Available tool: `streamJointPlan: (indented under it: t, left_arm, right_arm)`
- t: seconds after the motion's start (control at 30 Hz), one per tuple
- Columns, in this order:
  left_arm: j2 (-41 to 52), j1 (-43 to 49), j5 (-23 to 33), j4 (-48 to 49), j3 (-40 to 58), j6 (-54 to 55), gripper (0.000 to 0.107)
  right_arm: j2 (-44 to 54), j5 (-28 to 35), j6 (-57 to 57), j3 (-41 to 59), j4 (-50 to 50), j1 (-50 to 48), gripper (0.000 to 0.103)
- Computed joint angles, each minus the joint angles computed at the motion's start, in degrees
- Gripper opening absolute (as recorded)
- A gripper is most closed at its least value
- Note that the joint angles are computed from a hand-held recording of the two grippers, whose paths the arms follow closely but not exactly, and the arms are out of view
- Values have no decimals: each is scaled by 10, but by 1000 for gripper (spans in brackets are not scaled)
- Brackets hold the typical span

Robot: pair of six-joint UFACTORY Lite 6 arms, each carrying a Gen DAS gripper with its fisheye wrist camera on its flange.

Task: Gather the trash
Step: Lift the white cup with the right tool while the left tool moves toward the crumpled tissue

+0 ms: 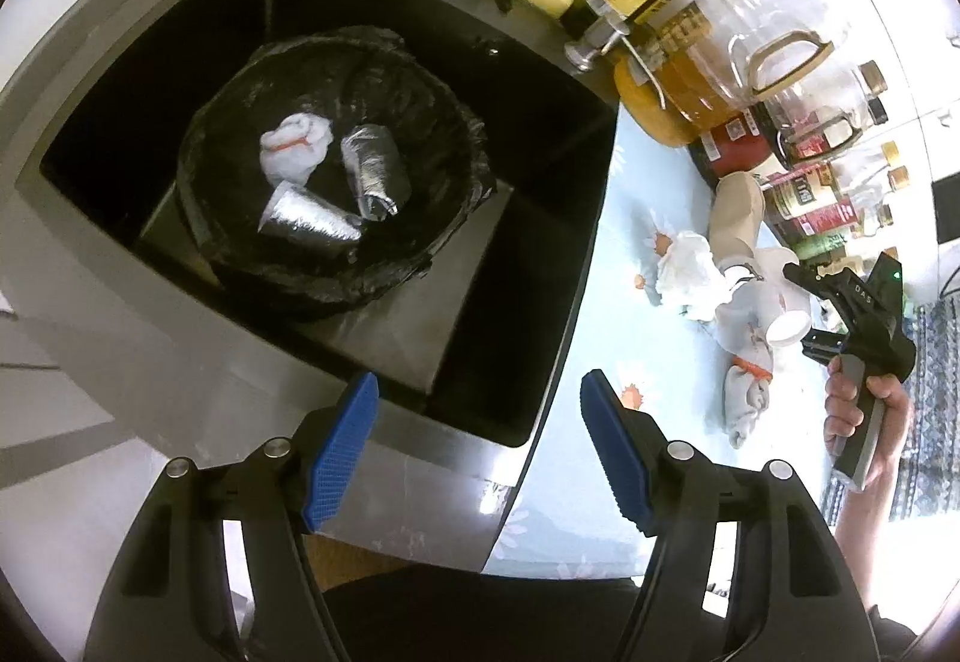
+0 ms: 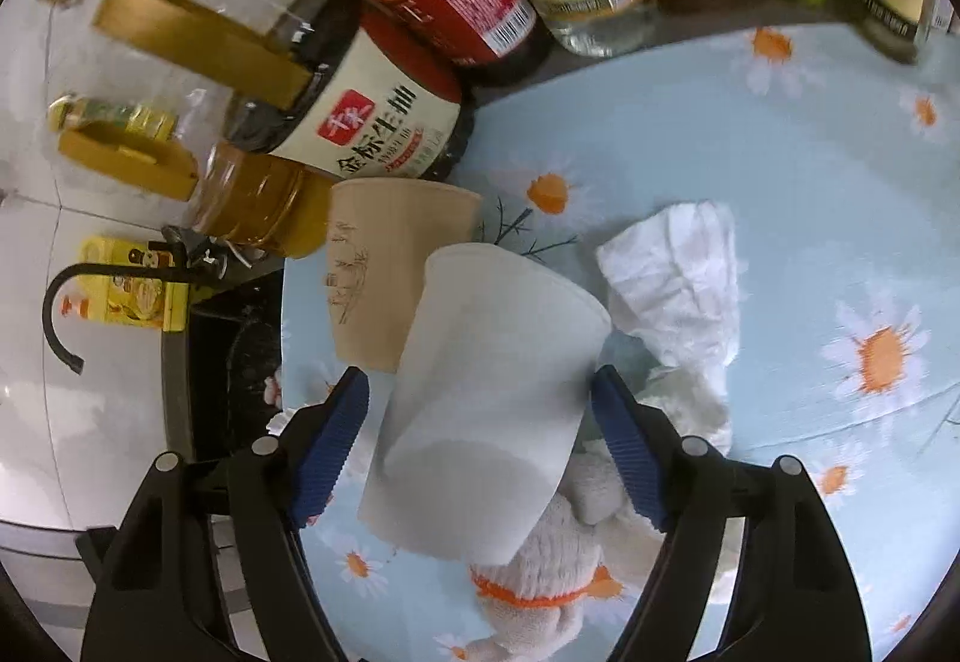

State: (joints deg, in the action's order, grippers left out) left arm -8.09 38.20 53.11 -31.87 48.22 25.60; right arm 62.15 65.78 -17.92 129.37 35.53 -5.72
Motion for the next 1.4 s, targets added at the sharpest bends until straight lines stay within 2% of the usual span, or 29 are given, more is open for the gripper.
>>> streamJointPlan:
  t: [0.17, 0.3, 0.5, 0.8, 1.13, 1.4]
  left_arm:
    - [-18, -10, 1, 5, -8, -14, 68]
    - [-22, -19, -1, 8, -7, -23, 68]
    - [-17, -39, -3, 7, 1, -27, 68]
    - [22, -129, -25, 13, 42, -43, 68]
    - [121, -244, -52, 16, 134, -48, 68]
    - [223, -328, -89, 60, 215, -56, 68]
  right_arm:
    - [97, 67, 42, 136, 6, -9, 70]
    - [109, 78, 41, 152, 17, -14, 68]
    - [43, 55, 1, 56, 39, -30, 67]
    - [-99, 23, -65, -121, 78, -61, 67]
    - [-259, -3, -137, -321, 110, -107, 67]
    - [-358, -9, -183, -453, 127, -149, 67]
